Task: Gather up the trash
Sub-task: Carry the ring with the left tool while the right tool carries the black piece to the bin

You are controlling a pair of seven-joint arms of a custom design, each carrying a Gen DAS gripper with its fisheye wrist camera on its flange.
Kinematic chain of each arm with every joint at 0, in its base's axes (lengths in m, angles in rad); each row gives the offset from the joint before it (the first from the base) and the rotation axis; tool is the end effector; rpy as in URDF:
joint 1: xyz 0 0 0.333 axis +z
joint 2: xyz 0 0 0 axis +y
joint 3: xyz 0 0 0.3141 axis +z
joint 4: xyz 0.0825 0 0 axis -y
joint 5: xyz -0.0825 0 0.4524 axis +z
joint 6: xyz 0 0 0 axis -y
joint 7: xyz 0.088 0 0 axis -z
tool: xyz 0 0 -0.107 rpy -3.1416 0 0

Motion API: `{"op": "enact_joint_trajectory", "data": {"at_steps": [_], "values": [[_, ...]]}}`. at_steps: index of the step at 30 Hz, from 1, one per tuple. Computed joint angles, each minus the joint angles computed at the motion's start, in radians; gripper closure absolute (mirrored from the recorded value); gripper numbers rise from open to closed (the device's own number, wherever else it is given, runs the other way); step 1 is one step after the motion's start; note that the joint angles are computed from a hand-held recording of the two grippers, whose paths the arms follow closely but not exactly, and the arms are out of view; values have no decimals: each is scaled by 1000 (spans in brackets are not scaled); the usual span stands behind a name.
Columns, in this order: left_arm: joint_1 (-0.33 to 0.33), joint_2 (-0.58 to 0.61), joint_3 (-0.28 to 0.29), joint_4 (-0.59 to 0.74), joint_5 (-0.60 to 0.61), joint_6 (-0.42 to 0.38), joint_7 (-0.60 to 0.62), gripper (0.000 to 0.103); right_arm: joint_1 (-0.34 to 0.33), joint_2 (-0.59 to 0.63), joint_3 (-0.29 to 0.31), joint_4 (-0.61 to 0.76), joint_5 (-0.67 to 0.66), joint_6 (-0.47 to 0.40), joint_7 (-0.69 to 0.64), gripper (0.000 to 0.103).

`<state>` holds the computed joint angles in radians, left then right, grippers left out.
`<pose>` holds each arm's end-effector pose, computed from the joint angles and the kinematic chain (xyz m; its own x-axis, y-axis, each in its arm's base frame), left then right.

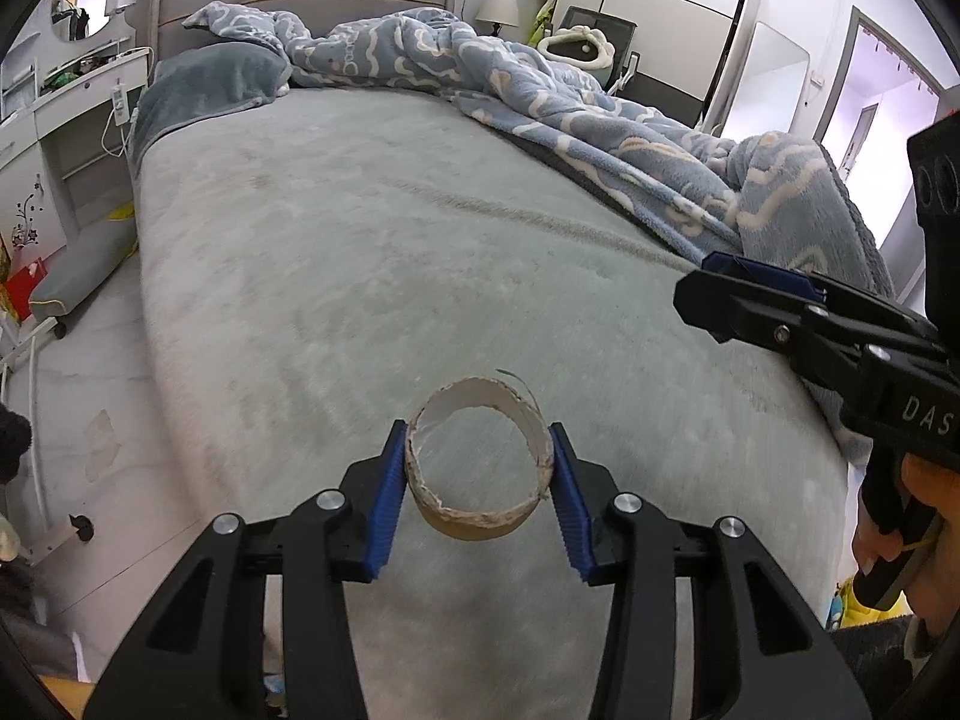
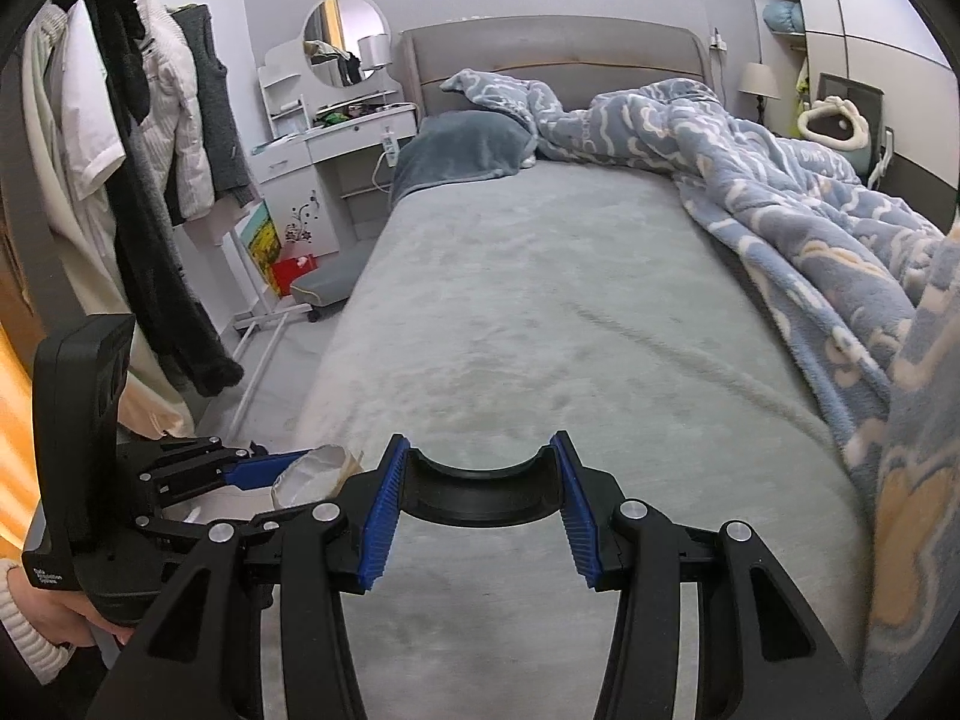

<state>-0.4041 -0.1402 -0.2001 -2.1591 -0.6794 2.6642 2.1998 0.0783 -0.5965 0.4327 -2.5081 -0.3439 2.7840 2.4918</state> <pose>0.5134 -0.3363 0.4943 -0.7095 -0.6806 0.1825 -0.5947 0.4394 -0.6733 0.4181 0.2689 0.5309 -0.0240 -0.9878 -0.1536 -0.6151 0.1357 -0.7767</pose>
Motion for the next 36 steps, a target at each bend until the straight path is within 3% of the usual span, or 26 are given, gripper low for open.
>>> {"op": "enact_joint_trajectory", "data": {"at_steps": [5,14,25,36], "values": [[8,-56,27,-52,-2,-27,20,56,-5,39,42,40,-21,-7,39,54],[35,-122,74,-122,66,-101,3,56,33,156,60,133,-108,-33,108,54],[100,-134,109,-171,161,-198,-36,56,139,321,5,268,-245,-48,194,54],[184,-105,129,-221,232,-253,-49,55,309,513,-123,399,-194,-8,159,54]]}}
